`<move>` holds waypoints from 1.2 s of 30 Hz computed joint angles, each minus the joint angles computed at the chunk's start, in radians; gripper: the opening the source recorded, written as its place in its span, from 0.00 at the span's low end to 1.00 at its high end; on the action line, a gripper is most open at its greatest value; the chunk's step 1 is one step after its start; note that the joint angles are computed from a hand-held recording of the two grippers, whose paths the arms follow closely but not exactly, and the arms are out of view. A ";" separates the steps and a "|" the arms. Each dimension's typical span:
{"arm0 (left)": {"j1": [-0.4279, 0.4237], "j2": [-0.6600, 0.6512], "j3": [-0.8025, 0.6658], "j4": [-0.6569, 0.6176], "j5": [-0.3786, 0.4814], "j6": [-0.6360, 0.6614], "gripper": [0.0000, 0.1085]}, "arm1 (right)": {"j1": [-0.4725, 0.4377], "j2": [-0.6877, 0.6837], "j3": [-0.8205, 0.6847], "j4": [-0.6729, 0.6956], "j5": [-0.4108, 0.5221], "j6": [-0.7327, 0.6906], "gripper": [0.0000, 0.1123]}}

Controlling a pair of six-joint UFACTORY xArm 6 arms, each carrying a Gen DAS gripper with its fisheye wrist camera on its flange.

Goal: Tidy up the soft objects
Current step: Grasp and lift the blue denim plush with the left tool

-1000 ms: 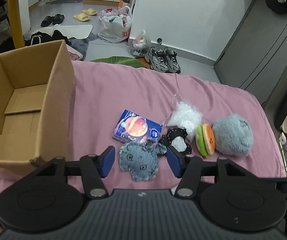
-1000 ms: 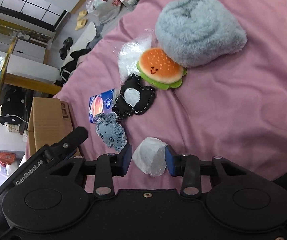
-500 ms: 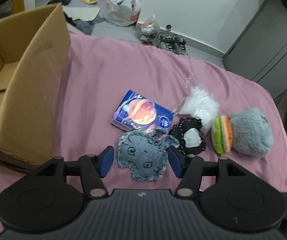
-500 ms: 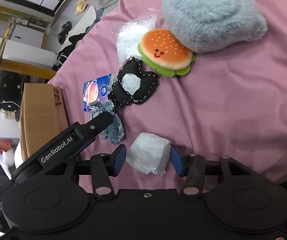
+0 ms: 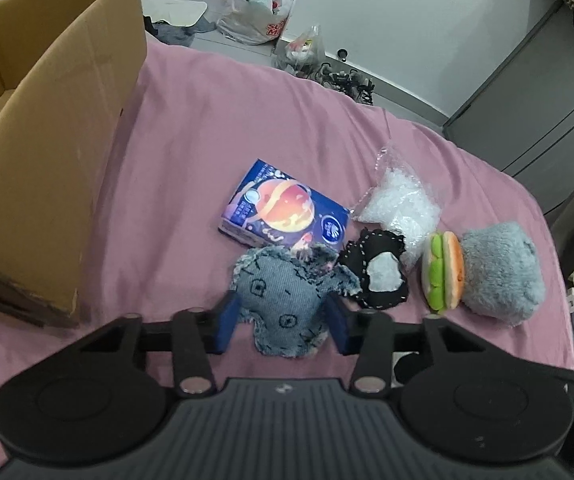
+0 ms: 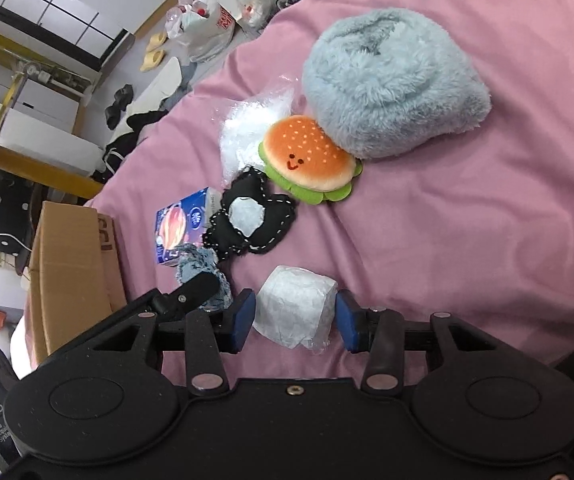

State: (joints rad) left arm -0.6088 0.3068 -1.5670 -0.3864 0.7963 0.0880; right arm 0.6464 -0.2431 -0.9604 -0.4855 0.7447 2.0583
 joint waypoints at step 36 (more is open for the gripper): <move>0.051 -0.171 0.082 -0.058 0.005 0.097 0.16 | 0.198 0.041 -0.190 -0.276 0.331 0.168 0.39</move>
